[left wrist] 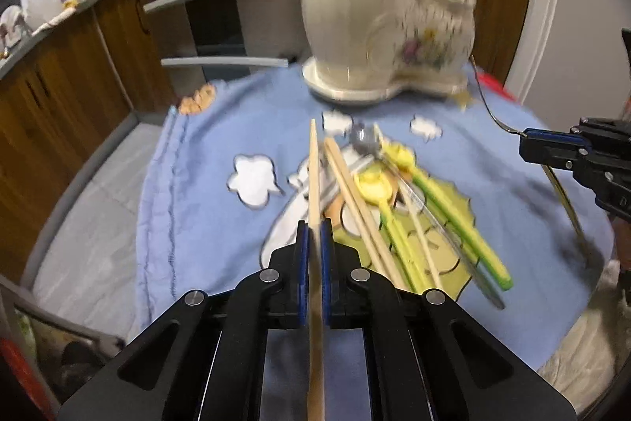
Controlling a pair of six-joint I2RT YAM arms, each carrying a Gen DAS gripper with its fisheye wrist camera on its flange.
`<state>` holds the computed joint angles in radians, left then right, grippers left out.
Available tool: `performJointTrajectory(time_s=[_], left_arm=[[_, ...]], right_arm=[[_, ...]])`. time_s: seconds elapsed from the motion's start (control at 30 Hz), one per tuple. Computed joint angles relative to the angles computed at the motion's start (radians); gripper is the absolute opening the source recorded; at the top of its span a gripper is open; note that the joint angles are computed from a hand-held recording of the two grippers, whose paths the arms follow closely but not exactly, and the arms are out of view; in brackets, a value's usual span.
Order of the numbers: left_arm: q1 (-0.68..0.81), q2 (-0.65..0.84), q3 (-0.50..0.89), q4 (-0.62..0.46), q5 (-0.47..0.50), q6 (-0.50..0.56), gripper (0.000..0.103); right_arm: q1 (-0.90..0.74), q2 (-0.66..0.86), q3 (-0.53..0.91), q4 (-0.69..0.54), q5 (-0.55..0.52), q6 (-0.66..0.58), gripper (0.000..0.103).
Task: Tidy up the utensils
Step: 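Lift the chopstick and gold fork and carry them over the ceramic holder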
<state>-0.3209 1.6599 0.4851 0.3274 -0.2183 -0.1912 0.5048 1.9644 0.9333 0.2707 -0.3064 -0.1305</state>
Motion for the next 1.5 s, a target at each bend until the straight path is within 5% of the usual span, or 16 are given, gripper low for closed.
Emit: performJointTrajectory(time_s=[0.3,0.63,0.9,1.23,1.5], left_arm=[[0.031,-0.164,-0.158,0.253,0.038,0.05,0.006],[0.066,-0.177,-0.193,0.509,0.131,0.035,0.006],[0.073,-0.097,0.04,0.557,0.161,0.032,0.006],[0.061,0.146,0.429,0.538,0.147,0.07,0.006],[0.06,0.284,0.569,0.501,0.072,0.125,0.006]], right_arm=[[-0.007,-0.057,-0.12,0.311,-0.05,0.057,0.005],[0.028,-0.072,-0.15,0.592,0.069,0.169,0.005],[0.01,-0.073,0.02,0.6,0.161,0.218,0.005],[-0.067,0.049,0.18,0.699,0.129,0.349,0.005],[-0.061,0.159,0.354,0.577,0.151,0.307,0.005]])
